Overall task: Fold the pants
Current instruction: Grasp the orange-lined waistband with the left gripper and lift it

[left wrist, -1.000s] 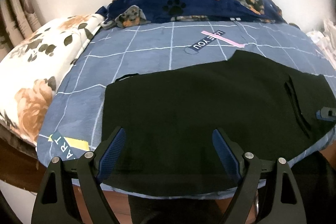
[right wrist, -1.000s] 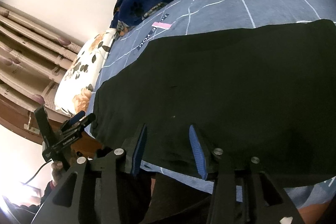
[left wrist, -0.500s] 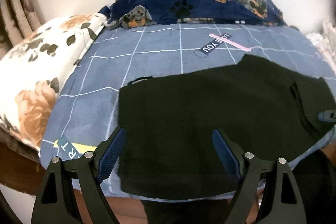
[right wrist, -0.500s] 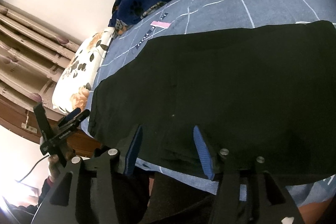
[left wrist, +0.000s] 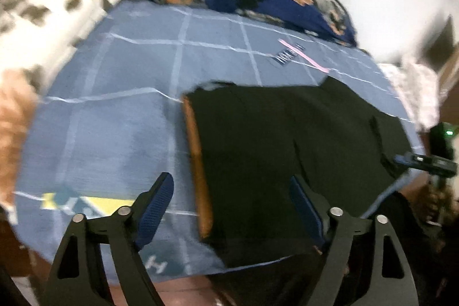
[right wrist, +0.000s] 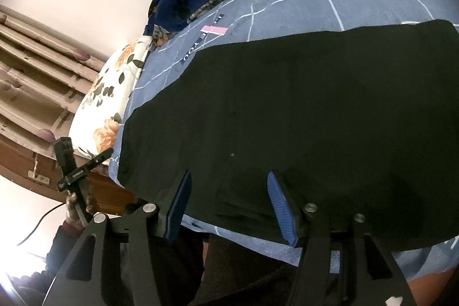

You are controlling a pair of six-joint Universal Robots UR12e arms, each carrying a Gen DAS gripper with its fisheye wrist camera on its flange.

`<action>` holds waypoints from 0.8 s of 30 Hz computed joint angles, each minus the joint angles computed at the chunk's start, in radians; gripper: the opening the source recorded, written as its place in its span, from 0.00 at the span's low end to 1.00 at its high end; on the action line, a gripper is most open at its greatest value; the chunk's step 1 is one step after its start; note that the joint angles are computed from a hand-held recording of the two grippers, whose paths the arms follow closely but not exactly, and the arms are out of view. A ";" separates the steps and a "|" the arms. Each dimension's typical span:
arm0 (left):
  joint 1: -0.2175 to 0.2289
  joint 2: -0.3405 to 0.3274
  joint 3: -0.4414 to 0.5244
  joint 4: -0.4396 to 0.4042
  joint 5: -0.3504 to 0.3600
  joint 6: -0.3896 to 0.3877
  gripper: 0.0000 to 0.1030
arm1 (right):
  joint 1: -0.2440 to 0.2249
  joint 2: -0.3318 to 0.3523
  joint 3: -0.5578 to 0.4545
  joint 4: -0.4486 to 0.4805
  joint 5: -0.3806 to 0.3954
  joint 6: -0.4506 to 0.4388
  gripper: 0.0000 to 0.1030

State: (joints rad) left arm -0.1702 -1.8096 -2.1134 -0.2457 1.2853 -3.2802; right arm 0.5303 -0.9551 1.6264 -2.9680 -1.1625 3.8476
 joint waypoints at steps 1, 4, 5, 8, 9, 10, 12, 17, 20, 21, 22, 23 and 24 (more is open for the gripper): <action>0.006 -0.007 0.006 -0.020 -0.029 0.015 0.73 | 0.001 0.000 0.000 0.001 -0.002 0.001 0.53; 0.010 -0.026 0.027 -0.089 -0.088 0.084 0.71 | 0.004 0.002 -0.005 0.002 -0.009 0.009 0.54; 0.005 -0.031 0.037 -0.115 -0.080 0.101 0.71 | 0.005 0.003 -0.006 0.001 -0.010 0.012 0.55; -0.003 -0.044 0.051 -0.134 -0.018 0.106 0.71 | 0.007 0.005 -0.007 -0.001 -0.012 0.015 0.55; 0.007 -0.046 0.045 -0.116 -0.045 0.094 0.71 | 0.007 0.006 -0.008 -0.001 -0.012 0.016 0.55; 0.018 -0.049 0.045 -0.113 -0.081 0.074 0.71 | 0.007 0.007 -0.009 0.000 -0.012 0.017 0.55; 0.030 -0.054 0.052 -0.123 -0.125 0.067 0.71 | 0.007 0.009 -0.009 -0.002 -0.013 0.019 0.56; 0.037 -0.065 0.070 -0.165 -0.238 0.119 0.71 | 0.009 0.010 -0.009 -0.010 -0.013 0.024 0.58; 0.050 -0.067 0.062 -0.118 -0.334 0.113 0.71 | 0.008 0.011 -0.009 -0.013 -0.012 0.028 0.59; 0.058 -0.070 0.059 -0.103 -0.364 0.100 0.71 | 0.008 0.012 -0.009 -0.015 -0.012 0.030 0.60; 0.060 -0.071 0.059 -0.098 -0.365 0.086 0.71 | 0.008 0.014 -0.010 -0.017 -0.011 0.032 0.60; 0.055 -0.073 0.068 -0.129 -0.324 0.085 0.71 | 0.008 0.014 -0.010 -0.020 -0.010 0.033 0.60; 0.049 -0.073 0.073 -0.157 -0.292 0.094 0.71 | 0.009 0.017 -0.014 -0.018 -0.010 0.033 0.61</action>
State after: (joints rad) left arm -0.1208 -1.8829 -2.0400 -0.4023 0.9934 -3.1866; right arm 0.5389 -0.9382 1.6126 -2.9865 -1.1720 3.8809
